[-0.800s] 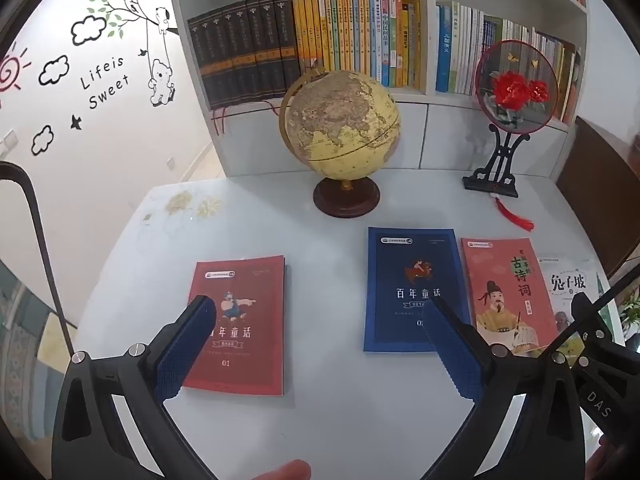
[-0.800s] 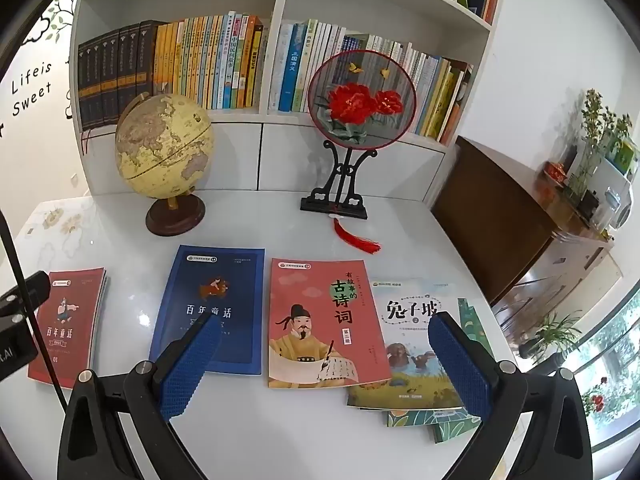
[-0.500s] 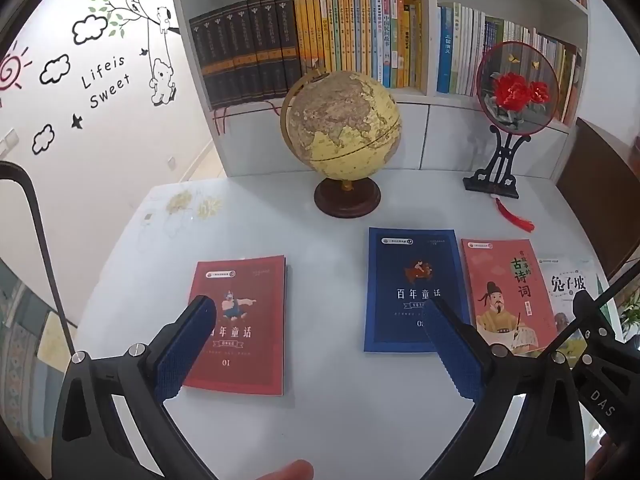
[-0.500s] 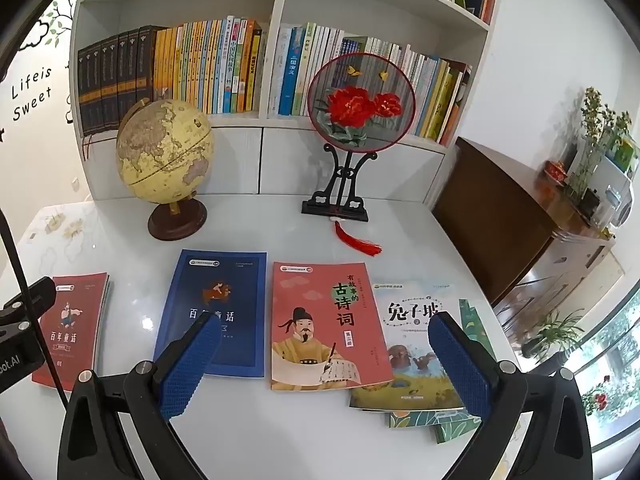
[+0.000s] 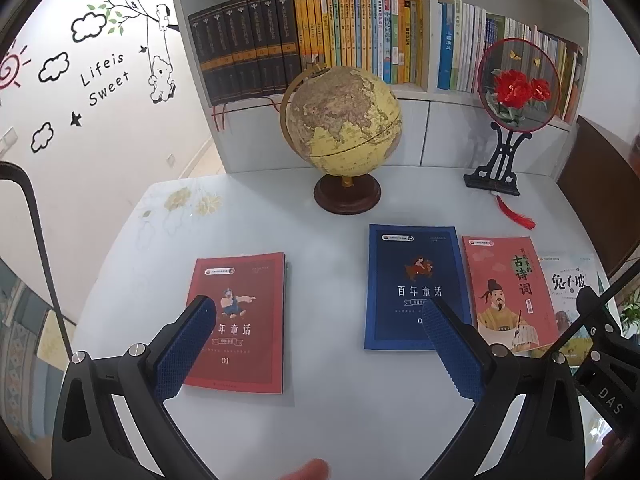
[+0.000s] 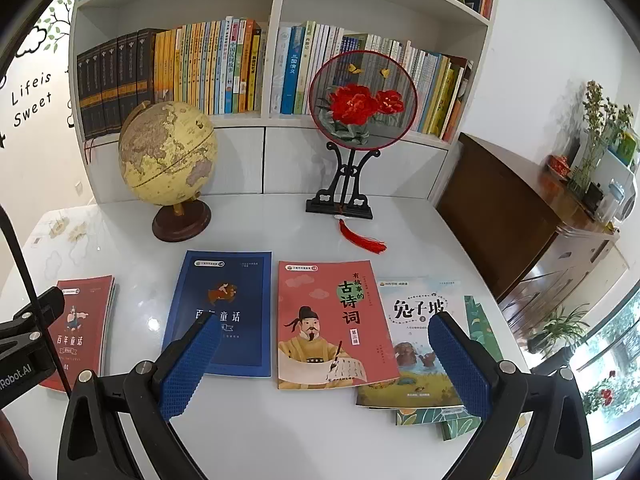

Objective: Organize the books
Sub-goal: 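Move the left tool over the red children's book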

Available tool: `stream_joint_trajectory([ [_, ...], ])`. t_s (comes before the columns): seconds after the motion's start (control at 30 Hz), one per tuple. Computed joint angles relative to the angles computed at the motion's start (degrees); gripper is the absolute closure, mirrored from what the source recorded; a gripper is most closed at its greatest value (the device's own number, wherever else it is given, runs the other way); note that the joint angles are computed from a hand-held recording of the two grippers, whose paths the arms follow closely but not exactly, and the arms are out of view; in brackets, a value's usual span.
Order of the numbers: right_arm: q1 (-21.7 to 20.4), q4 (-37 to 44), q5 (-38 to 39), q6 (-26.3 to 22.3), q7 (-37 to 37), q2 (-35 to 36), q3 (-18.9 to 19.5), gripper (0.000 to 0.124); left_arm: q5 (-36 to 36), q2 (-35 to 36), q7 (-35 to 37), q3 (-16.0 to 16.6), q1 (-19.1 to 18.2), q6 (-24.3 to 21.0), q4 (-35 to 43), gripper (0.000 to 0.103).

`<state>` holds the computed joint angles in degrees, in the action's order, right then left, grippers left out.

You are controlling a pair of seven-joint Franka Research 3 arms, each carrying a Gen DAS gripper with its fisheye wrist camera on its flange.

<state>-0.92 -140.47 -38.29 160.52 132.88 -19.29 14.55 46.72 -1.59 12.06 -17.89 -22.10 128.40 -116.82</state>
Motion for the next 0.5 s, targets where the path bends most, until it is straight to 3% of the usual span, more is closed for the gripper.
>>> stream_joint_trajectory([
  [0.37,0.6,0.1,0.8,-0.3,-0.6,0.7,-0.4,0.021,-2.3,2.8,2.5,0.9,0.3,1.2,-0.6,0.001],
  [0.5,0.6,-0.4,1.0,0.5,-0.9,1.2,-1.1,0.021,-3.8,4.5,2.6,2.1,1.2,6.5,-3.2,0.001],
])
